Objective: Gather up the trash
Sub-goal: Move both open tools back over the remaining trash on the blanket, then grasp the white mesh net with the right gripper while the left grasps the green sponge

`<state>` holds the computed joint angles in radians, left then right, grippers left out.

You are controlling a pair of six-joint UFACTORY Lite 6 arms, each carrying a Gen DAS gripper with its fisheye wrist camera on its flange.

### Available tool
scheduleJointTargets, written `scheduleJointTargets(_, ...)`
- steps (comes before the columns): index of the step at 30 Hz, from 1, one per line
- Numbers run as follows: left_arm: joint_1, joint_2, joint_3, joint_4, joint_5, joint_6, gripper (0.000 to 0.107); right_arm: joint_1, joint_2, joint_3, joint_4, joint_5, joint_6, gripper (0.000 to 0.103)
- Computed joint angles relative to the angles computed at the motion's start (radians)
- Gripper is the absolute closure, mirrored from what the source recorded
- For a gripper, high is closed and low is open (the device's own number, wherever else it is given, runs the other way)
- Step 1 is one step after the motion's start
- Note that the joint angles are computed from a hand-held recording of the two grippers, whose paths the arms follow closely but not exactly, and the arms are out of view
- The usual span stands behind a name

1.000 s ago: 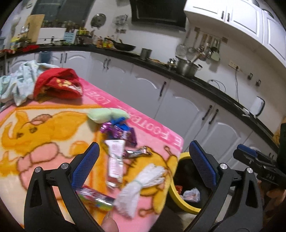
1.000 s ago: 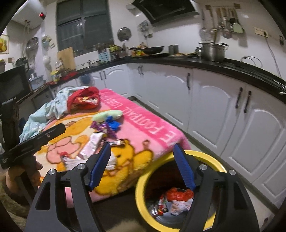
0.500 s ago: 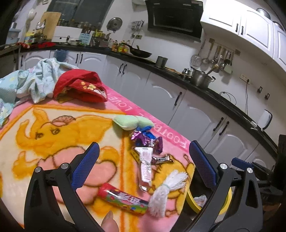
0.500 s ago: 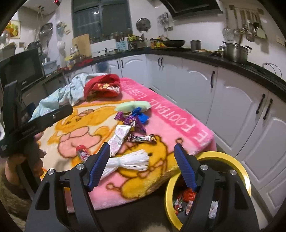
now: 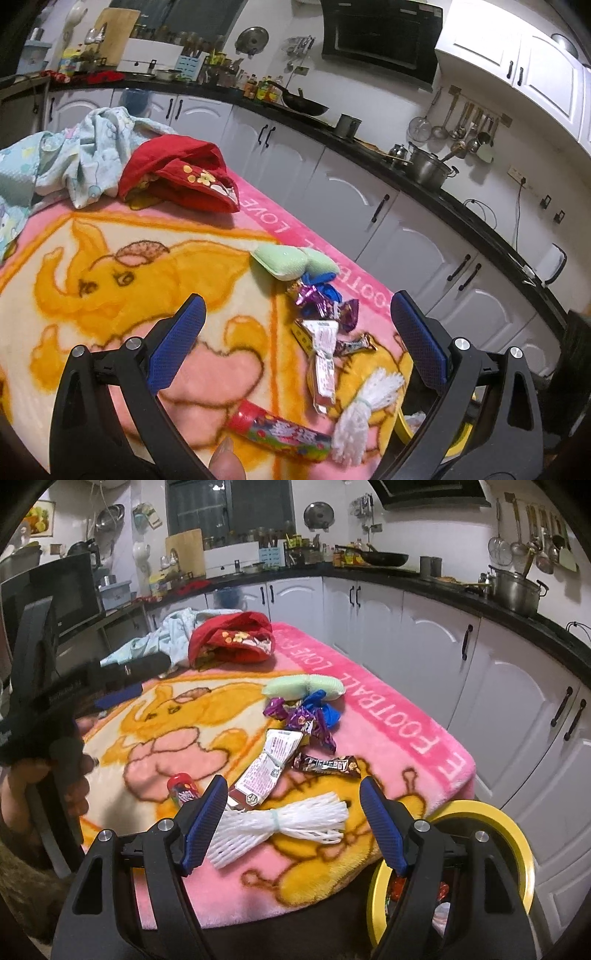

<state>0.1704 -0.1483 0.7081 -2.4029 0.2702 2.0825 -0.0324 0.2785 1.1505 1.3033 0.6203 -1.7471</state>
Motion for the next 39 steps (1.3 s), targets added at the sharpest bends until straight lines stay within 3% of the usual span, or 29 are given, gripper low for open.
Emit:
scheduleJointTargets(8,0.038,0.215,0.218,0.376,0.017,-0.366,0.015,0.058,0.159,0.115,-0.082,-0.082,0.122,0.032)
scheduleJointTargets(13,0.06,0.451,0.465,0.776,0.066,-0.79,0.015,0.081,0.274,0.194,-0.159,-0.132,0.202,0.037)
scheduleJointTargets(18,0.078,0.709,0.746,1.054,0.12,-1.132,0.015,0.092,0.376,0.273,-0.229,-0.136,0.282,0.04)
scheduleJointTargets(23,0.125,0.981,1.045,1.153,0.278,-1.389,0.015,0.08,0.432,0.316,-0.229,-0.081,0.284,0.053)
scheduleJointTargets(25,0.135,1.053,1.129,1.183,0.321,-1.473,0.015,0.078,0.438,0.32,-0.214,-0.067,0.259,0.069)
scheduleJointTargets(28,0.145,1.14,1.234,1.233,0.353,-1.582,0.015,0.082,0.409,0.279,-0.161,-0.07,0.161,0.083)
scheduleJointTargets(32,0.15,1.193,1.283,1.234,0.354,-1.621,0.03,0.078,0.398,0.269,-0.147,-0.067,0.137,0.087)
scheduleJointTargets(39,0.167,1.216,1.303,1.187,0.371,-1.618,0.046,0.06,0.4,0.293,-0.156,-0.055,0.158,0.088)
